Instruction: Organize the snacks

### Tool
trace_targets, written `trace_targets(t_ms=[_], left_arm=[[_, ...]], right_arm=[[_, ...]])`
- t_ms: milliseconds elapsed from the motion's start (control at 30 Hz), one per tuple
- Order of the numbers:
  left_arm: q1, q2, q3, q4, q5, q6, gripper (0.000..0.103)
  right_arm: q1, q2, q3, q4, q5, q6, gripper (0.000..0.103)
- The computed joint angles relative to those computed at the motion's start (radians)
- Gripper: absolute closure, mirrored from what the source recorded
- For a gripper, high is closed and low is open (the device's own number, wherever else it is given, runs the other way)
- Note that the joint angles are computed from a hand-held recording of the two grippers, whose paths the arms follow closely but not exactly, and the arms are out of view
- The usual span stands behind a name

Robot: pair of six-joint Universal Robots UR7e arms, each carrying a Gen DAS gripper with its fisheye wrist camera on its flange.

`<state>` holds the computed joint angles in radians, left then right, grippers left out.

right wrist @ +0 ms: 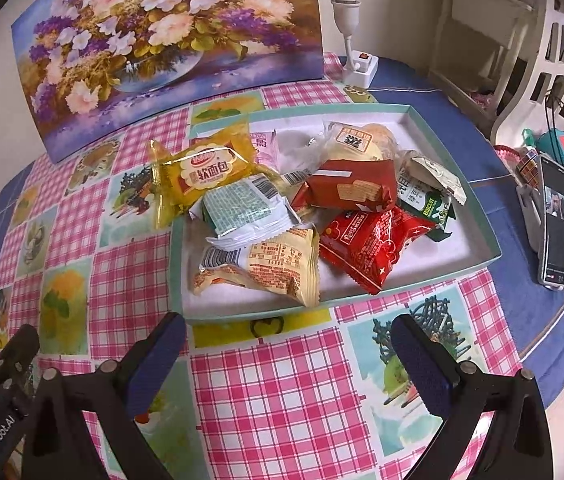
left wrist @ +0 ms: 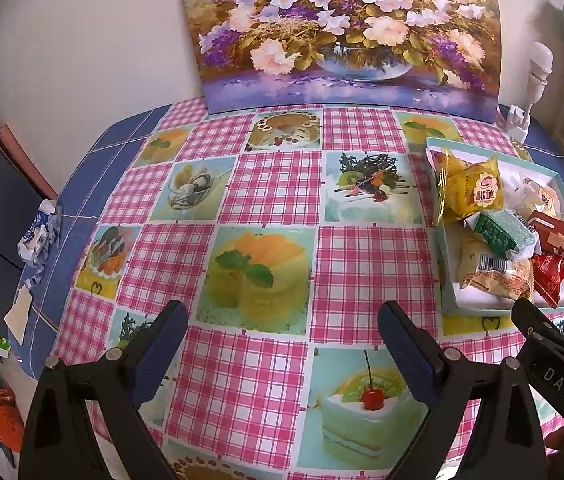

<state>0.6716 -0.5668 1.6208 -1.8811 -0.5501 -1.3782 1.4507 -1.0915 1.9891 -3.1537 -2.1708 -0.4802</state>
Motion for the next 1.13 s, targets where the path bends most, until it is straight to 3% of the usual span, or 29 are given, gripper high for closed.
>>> trace_targets(t_ms=[967, 1133], left_arm=[[0.011, -0.001, -0.005, 0.025, -0.025, -0.02, 0.007], [0.004, -0.008, 0.015, -0.021, -0.008, 0.004, 0.007]], right_arm=[[0.0, 0.004, -0.004, 0.008, -0.005, 0.001, 0.0], [0.0, 0.005, -0.004, 0.007, -0.004, 0.002, 0.0]])
